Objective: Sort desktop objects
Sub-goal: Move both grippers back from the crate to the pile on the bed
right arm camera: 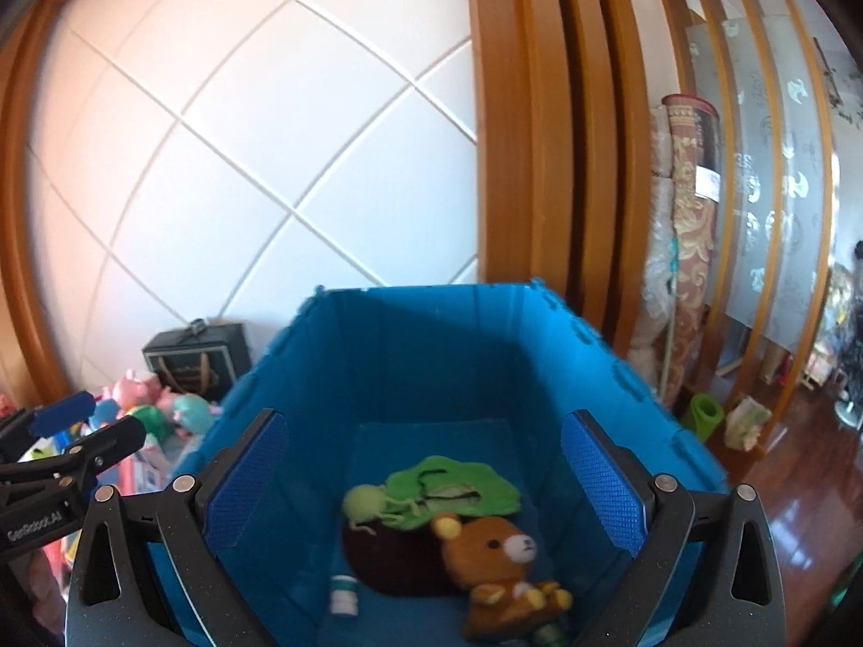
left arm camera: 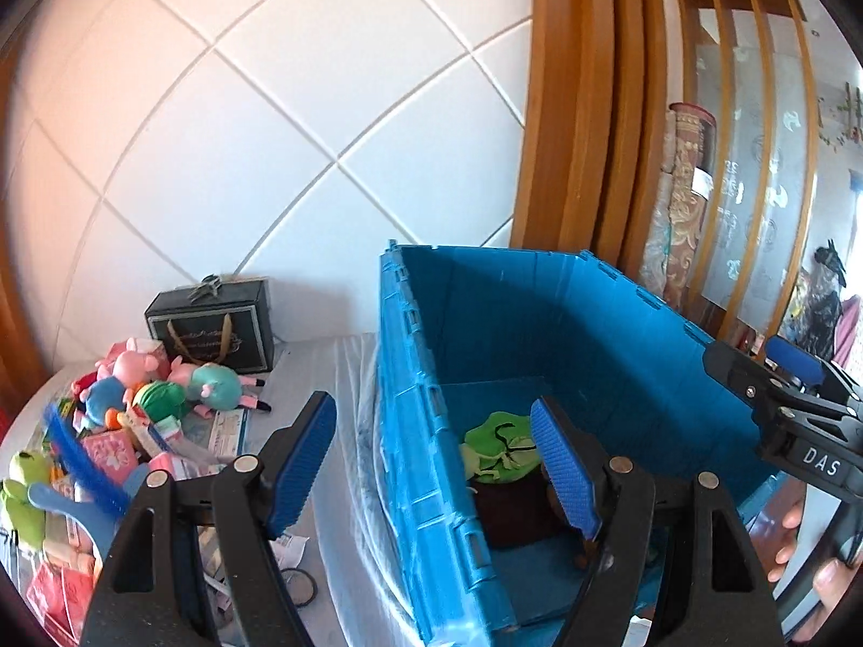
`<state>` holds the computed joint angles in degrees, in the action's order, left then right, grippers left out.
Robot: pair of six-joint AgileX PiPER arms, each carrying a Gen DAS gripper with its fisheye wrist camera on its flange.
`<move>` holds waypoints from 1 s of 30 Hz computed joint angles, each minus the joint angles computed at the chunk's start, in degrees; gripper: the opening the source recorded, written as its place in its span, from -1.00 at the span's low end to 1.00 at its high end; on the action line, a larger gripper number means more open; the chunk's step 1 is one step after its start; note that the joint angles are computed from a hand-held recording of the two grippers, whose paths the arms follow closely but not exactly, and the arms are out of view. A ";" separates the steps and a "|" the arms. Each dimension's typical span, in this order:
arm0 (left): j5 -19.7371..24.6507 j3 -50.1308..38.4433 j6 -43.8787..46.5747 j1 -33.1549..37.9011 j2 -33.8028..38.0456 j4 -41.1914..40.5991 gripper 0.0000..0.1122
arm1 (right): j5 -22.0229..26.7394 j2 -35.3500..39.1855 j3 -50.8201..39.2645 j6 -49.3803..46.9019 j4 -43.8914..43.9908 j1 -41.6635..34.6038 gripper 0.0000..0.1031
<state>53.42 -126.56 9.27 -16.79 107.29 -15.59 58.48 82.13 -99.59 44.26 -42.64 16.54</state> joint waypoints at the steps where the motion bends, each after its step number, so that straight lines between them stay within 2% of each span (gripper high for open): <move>1: -1.38 3.24 0.03 1.32 -1.36 -0.23 0.32 | -1.05 0.17 0.66 1.23 -0.70 1.36 1.00; 8: -6.61 18.28 3.59 11.92 -6.59 -1.20 0.32 | -10.88 3.70 0.95 3.49 -0.35 8.43 1.00; 12: -8.07 24.31 7.10 19.91 -8.59 -3.72 0.32 | -13.37 8.33 -3.52 1.73 0.76 12.53 1.00; 15: -9.80 28.03 7.64 25.98 -9.35 -2.77 0.32 | -14.90 11.65 -6.22 3.48 -2.31 16.39 1.00; 18: -11.78 31.19 6.70 32.41 -9.46 -0.22 0.32 | -14.59 16.28 -11.31 1.73 -3.87 19.72 1.00; 24: -14.46 35.95 4.83 44.87 -5.51 1.25 0.32 | -11.03 28.28 -23.88 -9.36 6.07 22.86 1.00; 30: -15.91 37.20 -1.59 52.97 2.16 5.05 0.32 | -8.96 35.18 -24.24 -14.34 12.36 23.97 1.00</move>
<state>37.51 -89.36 7.68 36.19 109.45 -10.55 49.52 117.32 -123.82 29.92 -30.28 40.51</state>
